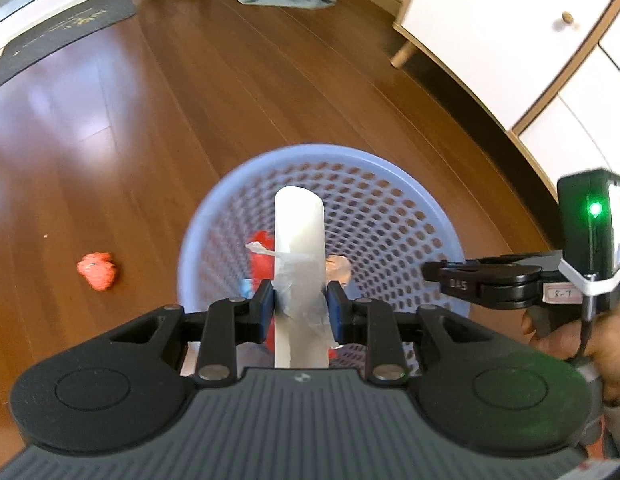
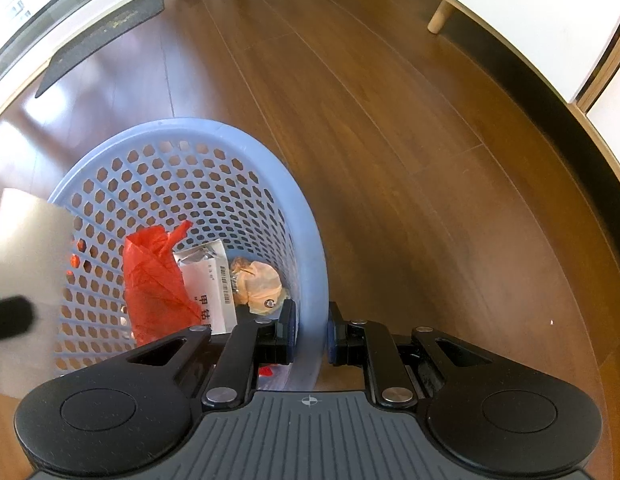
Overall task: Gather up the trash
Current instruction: 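Carry the white paper tube over the basket and open the left gripper, then return the left tool to the floor and grasp the small beige tube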
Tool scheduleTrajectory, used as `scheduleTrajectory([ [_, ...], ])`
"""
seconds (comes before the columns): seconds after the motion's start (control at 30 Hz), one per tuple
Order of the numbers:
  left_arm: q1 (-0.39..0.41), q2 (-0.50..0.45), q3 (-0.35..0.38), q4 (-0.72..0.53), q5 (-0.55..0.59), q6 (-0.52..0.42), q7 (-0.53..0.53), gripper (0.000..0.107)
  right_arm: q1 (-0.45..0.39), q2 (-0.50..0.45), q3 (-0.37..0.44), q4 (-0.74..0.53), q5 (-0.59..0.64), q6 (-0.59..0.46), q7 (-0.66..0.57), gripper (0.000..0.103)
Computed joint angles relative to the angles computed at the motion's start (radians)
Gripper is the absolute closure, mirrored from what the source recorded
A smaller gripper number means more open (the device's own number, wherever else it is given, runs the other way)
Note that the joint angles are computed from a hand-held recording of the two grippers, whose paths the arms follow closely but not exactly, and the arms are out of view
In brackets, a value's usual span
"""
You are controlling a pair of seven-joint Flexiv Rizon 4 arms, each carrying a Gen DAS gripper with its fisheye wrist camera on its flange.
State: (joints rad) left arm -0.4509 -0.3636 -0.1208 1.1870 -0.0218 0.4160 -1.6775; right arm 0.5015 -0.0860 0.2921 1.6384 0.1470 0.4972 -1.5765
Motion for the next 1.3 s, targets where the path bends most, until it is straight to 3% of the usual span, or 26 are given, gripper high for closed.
scheduleTrajectory([
  [0.07, -0.008, -0.021, -0.007, -0.013, -0.002, -0.007, -0.002, 0.082, -0.003, -0.001, -0.001, -0.003, 0.011, -0.003, -0.012, 0.092],
  [0.17, -0.025, -0.037, -0.006, -0.02, 0.012, 0.001, -0.011, 0.067, -0.009, 0.0, -0.002, -0.006, 0.026, -0.008, -0.034, 0.092],
  [0.2, -0.028, -0.039, -0.005, -0.017, 0.015, 0.011, -0.01, 0.066, -0.01, -0.002, -0.003, -0.008, 0.032, -0.009, -0.039, 0.092],
  [0.6, 0.006, 0.03, 0.04, 0.074, 0.087, 0.149, -0.003, 0.066, -0.047, -0.027, -0.029, -0.05, 0.068, -0.018, -0.042, 0.094],
  [0.87, 0.07, 0.083, 0.069, 0.166, 0.149, 0.163, -0.039, 0.066, -0.088, -0.021, -0.055, -0.037, 0.004, 0.056, 0.018, 0.094],
  [1.3, 0.113, 0.062, 0.041, 0.345, 0.101, 0.211, 0.085, 0.066, -0.125, -0.002, -0.066, -0.014, -0.036, 0.038, 0.026, 0.094],
])
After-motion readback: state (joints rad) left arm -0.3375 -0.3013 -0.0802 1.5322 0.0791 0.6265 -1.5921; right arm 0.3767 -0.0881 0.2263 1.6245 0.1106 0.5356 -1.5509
